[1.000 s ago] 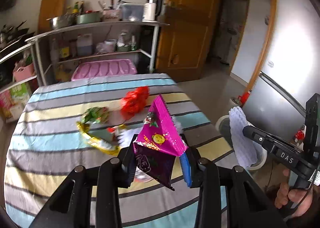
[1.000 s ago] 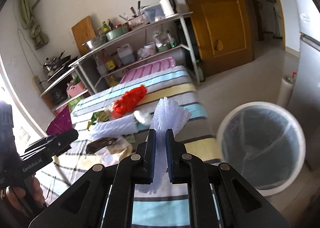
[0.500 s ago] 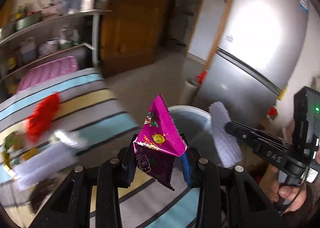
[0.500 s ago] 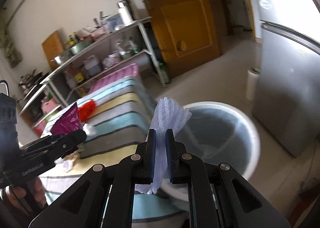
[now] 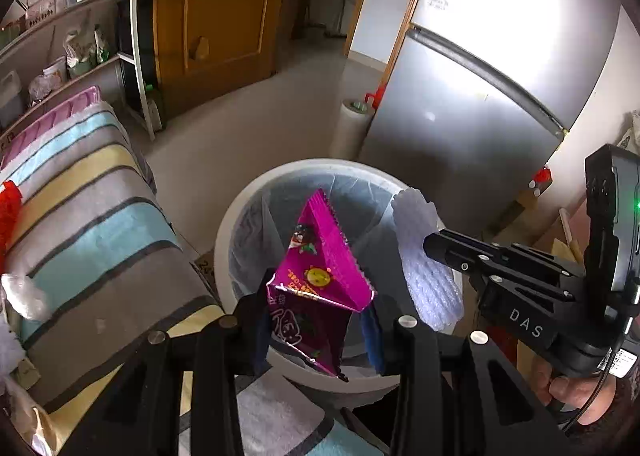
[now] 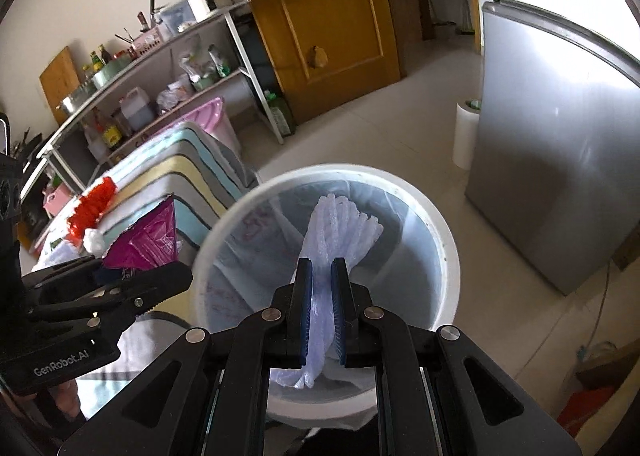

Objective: Collect trash
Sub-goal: 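Carry both items to the white bin and open both tools to drop them, then grasp the gold snack wrapper with the left tool while the right tool grasps a white foam net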

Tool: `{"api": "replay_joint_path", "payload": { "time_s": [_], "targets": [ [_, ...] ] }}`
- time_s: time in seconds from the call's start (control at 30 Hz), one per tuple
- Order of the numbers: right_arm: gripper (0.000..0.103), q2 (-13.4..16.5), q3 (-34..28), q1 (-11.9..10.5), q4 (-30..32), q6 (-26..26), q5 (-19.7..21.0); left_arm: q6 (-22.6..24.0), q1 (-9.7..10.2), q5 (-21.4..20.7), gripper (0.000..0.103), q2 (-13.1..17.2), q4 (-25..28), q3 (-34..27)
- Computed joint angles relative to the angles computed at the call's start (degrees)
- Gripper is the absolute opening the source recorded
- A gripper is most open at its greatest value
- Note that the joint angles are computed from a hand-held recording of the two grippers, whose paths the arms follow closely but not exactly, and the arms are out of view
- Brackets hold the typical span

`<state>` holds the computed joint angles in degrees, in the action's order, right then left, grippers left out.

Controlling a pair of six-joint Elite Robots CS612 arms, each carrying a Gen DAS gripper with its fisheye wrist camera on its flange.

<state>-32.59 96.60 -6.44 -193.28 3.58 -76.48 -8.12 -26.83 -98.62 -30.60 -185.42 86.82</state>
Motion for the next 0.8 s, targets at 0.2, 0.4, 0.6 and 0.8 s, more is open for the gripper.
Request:
{"api": "replay_joint_path", "payload": {
  "time_s": [0.2,0.4,0.6,0.8],
  "targets": [
    [0.021,0.5,-1.2,-0.2,3.0,-0.1,-0.2,-1.0,-0.03,1.2,0.059,0.4,1.4,-0.6],
    [0.049,0.6,-1.2,0.0,2.5,0.8,-1.2,-1.6,0.46,0.8,0.064,0.4,1.4,-0.6],
    [0.049,-0.1,-0.1,0.5,0.1,1.0,-1.6,-2.0,0.97,2.2,0.067,-0.8,-2.0,1.6],
    [0.049,-1.1,1.4,1.3,-4.5,1.7,0.5,-3.0,2.04,4.5,0.071,-2.8,-7.6,5.8]
  ]
}}
